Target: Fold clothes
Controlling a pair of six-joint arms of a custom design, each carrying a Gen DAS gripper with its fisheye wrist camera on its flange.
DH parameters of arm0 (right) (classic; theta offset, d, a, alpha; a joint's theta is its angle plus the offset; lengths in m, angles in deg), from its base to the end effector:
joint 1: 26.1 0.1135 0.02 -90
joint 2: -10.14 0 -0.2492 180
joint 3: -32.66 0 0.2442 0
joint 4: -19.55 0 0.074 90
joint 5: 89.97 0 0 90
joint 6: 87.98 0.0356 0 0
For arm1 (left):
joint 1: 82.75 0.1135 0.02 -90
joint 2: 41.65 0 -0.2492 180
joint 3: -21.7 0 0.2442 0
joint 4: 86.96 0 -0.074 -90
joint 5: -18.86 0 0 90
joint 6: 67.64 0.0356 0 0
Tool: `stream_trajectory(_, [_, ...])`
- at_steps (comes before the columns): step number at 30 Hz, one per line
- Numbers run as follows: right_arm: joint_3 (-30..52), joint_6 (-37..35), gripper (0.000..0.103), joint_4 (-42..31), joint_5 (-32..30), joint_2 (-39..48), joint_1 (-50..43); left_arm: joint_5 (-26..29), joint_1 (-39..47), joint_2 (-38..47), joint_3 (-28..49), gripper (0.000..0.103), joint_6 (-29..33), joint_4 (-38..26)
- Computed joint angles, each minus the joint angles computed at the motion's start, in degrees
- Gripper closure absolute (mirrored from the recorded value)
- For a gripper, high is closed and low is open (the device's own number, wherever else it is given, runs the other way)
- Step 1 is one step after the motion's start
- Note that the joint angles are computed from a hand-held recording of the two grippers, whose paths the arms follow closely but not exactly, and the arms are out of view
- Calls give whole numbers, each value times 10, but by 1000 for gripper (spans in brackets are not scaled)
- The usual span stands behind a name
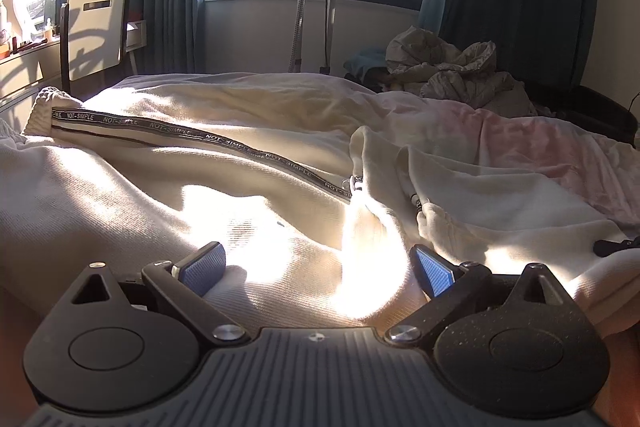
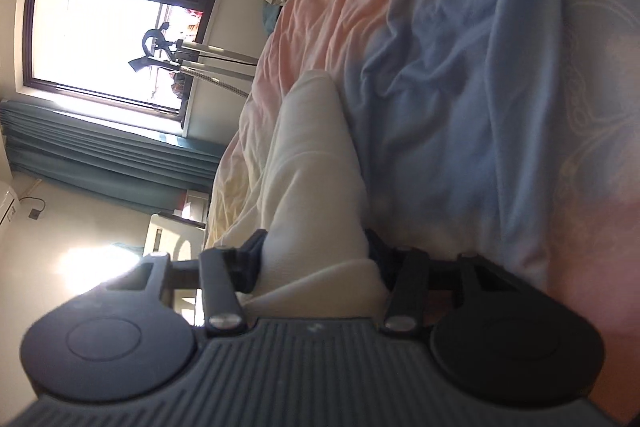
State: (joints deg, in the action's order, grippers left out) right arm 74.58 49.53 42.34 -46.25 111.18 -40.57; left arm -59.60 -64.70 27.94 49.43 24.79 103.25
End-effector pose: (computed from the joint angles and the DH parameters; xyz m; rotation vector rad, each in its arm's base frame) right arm 0.2703 -0.0432 0.0901 0.7184 2.1114 1.2068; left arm 0.1996 0.0576 0.1270 -0.1686 2.1040 -0.0004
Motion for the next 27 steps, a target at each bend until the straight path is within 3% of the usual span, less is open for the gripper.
stream_trajectory(5, [35, -143, 82, -210, 38, -144, -4, 31, 34, -67, 7, 4, -16, -56])
stream_trajectory(8, [65, -217, 82, -292, 40, -208, -18, -5, 5, -84, 23, 4, -32, -79])
stream_trajectory(11, [94, -285, 82, -354, 5, -236, -73, -36, -62, -64, 61, 4, -42, -126])
stream_trajectory(16, [135, -416, 82, -440, -85, -235, -206, -141, -248, 11, 89, 4, -84, -108])
stream_trajectory(20, [154, -471, 82, -446, -141, -211, -318, -193, -388, 96, 120, 4, -145, -87])
stream_trajectory(24, [164, -452, 82, -392, -166, -211, -378, -237, -494, 188, 134, 4, -189, -8])
stream_trajectory(27, [146, -425, 82, -336, -159, -244, -381, -265, -516, 194, 140, 4, -198, -11])
